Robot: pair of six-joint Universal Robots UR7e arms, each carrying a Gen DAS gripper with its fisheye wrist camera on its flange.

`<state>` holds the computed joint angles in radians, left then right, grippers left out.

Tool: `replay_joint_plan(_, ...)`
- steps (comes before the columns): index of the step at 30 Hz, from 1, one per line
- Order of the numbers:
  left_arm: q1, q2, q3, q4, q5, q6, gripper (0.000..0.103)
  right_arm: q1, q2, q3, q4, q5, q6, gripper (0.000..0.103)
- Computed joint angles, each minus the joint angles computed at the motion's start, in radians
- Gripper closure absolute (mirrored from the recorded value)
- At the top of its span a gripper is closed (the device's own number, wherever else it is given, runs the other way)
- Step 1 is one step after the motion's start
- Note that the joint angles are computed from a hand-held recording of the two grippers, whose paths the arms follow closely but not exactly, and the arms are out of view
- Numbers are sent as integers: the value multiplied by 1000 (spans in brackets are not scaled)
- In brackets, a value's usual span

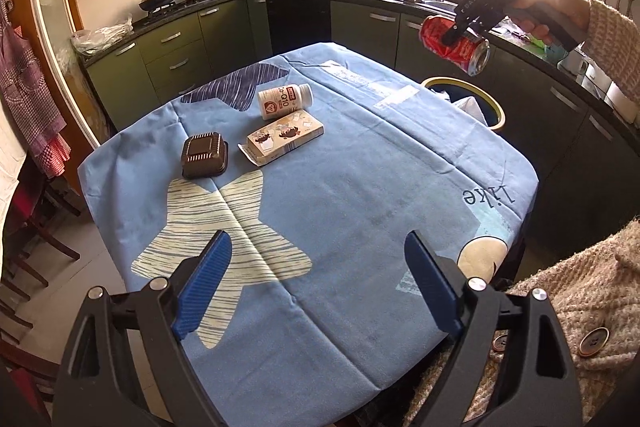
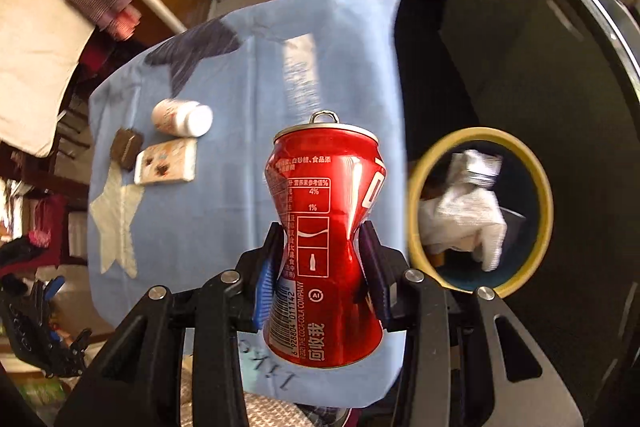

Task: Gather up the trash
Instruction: 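Carry the cola can over the bin and open the right gripper, then grasp the cartoon-printed tan box with the left gripper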

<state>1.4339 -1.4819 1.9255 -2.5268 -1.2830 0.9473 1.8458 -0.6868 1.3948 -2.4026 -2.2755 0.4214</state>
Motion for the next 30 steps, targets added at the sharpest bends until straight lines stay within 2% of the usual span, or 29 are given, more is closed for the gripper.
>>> replay_joint_plan(1,-6,2,2,-1,3,-2,19,-25,-27,29,-12,-3,11,64)
replay_joint_plan(4,-27,4,14,-6,18,-7,19,-82,-71,82,-19,-76,32,64)
replay_joint_plan(11,-58,24,21,-2,60,-26,19,-206,-142,185,-96,-79,31,62)
replay_joint_plan(13,-62,33,17,1,60,-28,19,-217,-157,216,-134,-111,34,49)
replay_joint_plan(17,-59,62,-14,56,25,1,19,-227,-205,308,-278,-41,-22,47)
replay_joint_plan(22,-53,150,-101,119,-9,80,19,-201,-222,402,-448,102,-118,44)
replay_joint_plan(27,-33,293,-285,246,-54,189,19,-170,-199,435,-495,186,-162,40)
replay_joint_plan(30,-23,399,-424,333,-37,181,19,-146,-182,441,-509,192,-166,39)
